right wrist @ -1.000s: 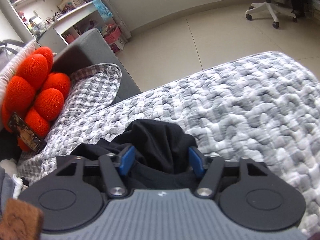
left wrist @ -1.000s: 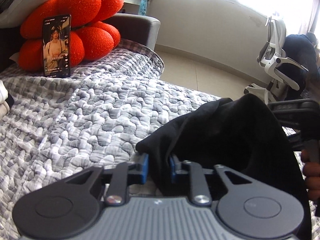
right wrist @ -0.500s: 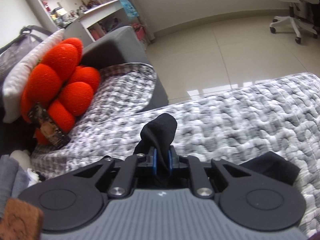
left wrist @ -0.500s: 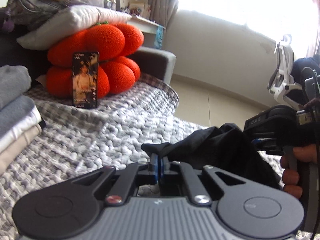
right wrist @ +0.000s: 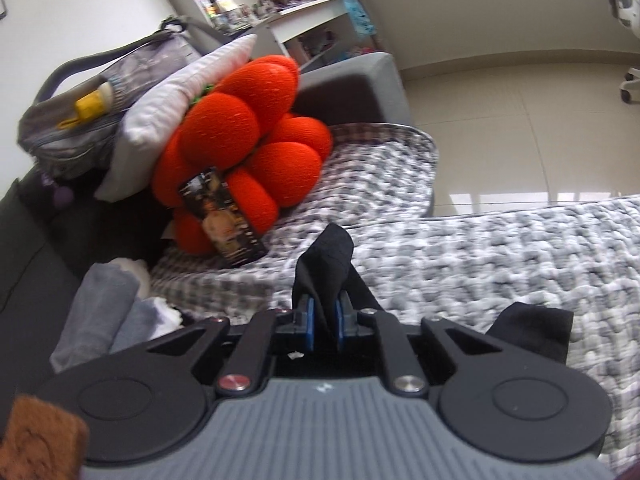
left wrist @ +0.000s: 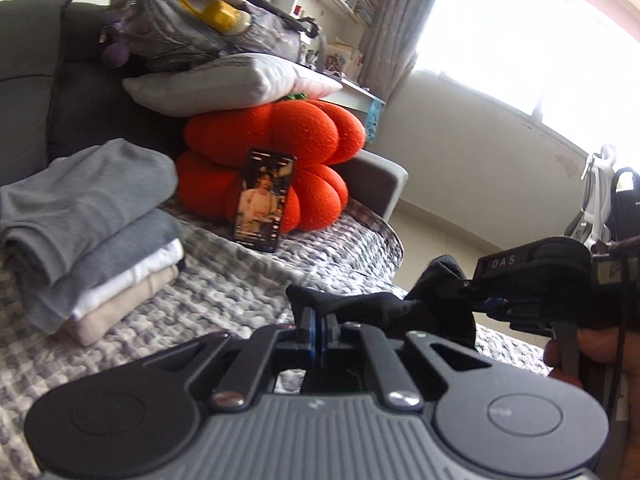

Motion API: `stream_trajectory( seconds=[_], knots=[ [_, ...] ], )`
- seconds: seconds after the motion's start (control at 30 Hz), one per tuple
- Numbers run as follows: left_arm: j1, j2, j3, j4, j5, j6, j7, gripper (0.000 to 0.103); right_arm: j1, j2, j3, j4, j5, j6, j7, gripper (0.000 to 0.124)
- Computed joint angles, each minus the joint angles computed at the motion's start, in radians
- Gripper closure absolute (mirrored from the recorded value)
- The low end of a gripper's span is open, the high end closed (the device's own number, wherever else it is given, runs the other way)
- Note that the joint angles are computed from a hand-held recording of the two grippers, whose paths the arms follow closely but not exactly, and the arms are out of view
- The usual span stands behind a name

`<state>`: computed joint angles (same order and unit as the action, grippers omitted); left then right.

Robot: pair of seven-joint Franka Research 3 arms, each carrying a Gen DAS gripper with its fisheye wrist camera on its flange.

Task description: Fold clothes

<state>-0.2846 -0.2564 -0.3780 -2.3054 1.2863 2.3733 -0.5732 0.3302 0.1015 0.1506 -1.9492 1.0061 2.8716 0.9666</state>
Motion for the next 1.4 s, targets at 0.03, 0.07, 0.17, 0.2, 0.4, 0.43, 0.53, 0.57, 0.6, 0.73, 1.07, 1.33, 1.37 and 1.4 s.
stream_trajectory(
  seconds=[0.03,0.07,0.17,0.2,0.4,0.43,0.53,0.57,0.6,0.73,1.07,1.33,1.37,1.4],
  knots=[
    [-0.003,-0.027,0.004,-0.022,-0.013,0.004,-0.002,0.101,0.003,-0.005,0.006,0.000,0.010,-0.003,-0.010,0.111],
    [-0.003,-0.052,0.008,-0.041,-0.025,0.011,-0.007,0.101,0.007,-0.009,0.010,0.000,0.019,-0.006,-0.020,0.111],
    [0.004,-0.128,0.007,-0.096,-0.065,0.033,-0.020,0.101,0.022,-0.023,0.019,-0.001,0.055,-0.018,-0.051,0.111],
    [0.008,-0.153,0.004,-0.112,-0.078,0.038,-0.025,0.101,0.027,-0.027,0.021,-0.001,0.069,-0.024,-0.062,0.111],
    [0.031,-0.227,-0.040,-0.145,-0.139,0.009,0.003,0.100,0.061,-0.055,0.021,-0.009,0.125,-0.061,-0.102,0.111],
    [0.033,-0.231,-0.043,-0.146,-0.148,0.008,0.013,0.100,0.068,-0.058,0.020,-0.013,0.118,-0.058,-0.100,0.111],
    [0.041,-0.226,-0.036,-0.154,-0.181,0.041,0.027,0.099,0.083,-0.065,0.017,-0.027,0.089,-0.050,-0.082,0.111],
    [0.044,-0.224,-0.031,-0.156,-0.194,0.054,0.030,0.098,0.086,-0.066,0.016,-0.032,0.077,-0.049,-0.073,0.111],
    [0.048,-0.221,-0.027,-0.159,-0.207,0.068,0.032,0.093,0.087,-0.066,0.014,-0.036,0.073,-0.051,-0.069,0.110],
    [0.075,-0.215,-0.031,-0.165,-0.213,0.125,0.015,0.049,0.088,-0.082,0.007,-0.058,0.083,-0.055,-0.079,0.107],
    [0.094,-0.146,-0.037,-0.125,-0.213,0.145,0.041,0.034,0.089,-0.150,-0.029,-0.123,0.244,-0.011,-0.236,0.067],
    [0.094,-0.039,-0.027,-0.063,-0.087,0.207,0.044,0.019,0.046,-0.181,-0.072,-0.190,0.267,0.012,-0.194,0.067],
    [0.091,-0.023,-0.024,-0.053,-0.059,0.221,0.038,0.018,0.039,-0.183,-0.077,-0.201,0.260,0.023,-0.179,0.067],
    [0.088,-0.004,-0.021,-0.041,-0.029,0.233,0.030,0.018,0.032,-0.185,-0.081,-0.212,0.252,0.033,-0.163,0.067]
  ],
)
